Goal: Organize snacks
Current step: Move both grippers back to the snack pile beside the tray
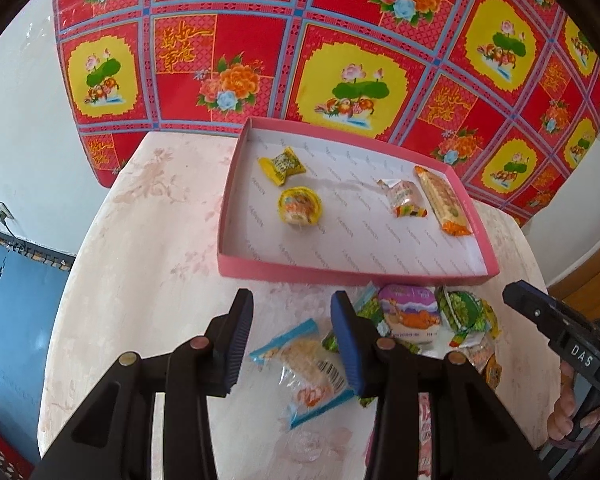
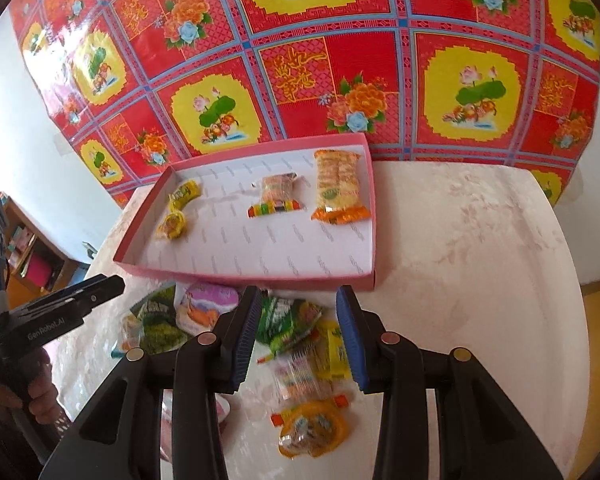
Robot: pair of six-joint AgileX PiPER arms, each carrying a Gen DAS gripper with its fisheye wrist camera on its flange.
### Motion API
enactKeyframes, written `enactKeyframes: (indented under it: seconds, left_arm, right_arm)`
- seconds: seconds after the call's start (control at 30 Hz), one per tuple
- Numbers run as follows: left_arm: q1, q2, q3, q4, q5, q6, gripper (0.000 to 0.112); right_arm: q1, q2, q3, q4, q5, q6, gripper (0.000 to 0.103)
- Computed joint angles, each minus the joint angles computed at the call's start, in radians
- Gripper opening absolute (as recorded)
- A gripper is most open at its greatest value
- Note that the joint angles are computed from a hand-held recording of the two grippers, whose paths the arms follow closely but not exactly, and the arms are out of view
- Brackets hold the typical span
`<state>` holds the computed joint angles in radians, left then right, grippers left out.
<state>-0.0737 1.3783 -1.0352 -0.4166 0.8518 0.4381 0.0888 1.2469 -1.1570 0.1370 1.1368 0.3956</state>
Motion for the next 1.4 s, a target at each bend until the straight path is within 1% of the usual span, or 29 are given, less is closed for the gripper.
enactKeyframes:
  seconds: [0.37,0.53,0.87,0.97,1.1,1.2,1.27,1.3,1.4]
  left_arm:
    - [0.041,-0.033,0.042,-0.042,0.046,0.056,0.042]
    - [0.047,-0.04,0.063,-0.059,0.064,0.075,0.042]
    - [0.028,-0.044,0.117,-0.039,0.044,0.074,0.043]
    - [0.029,-0.041,0.121,-0.046,0.037,0.08,0.045]
    - [0.024,-0.033,0.126,-0.05,0.025,0.083,0.046]
    - [0.017,-0.037,0.137,-0.053,0.005,0.09,0.047]
    - [0.006,-0.042,0.145,-0.046,-0.013,0.09,0.047]
    - [0.002,-0.044,0.148,-0.042,-0.021,0.09,0.047]
    - [-0.004,-0.051,0.157,-0.04,-0.03,0.098,0.047]
  right_arm:
    - [0.052,-0.08,0.051,-0.032,0.047,0.042,0.04]
    - [0.052,-0.103,0.08,-0.021,0.064,0.041,0.04]
    - [0.077,-0.086,0.118,0.017,0.053,0.026,0.04]
    - [0.114,-0.076,0.114,-0.024,0.046,0.051,0.04]
    - [0.128,-0.069,0.117,-0.044,0.033,0.056,0.04]
    - [0.137,-0.065,0.12,-0.059,0.028,0.059,0.041]
    - [0.13,-0.058,0.125,-0.042,0.027,0.046,0.041]
    - [0.128,-0.057,0.131,-0.033,0.025,0.042,0.042]
    - [0.154,-0.055,0.14,-0.049,0.005,0.055,0.049]
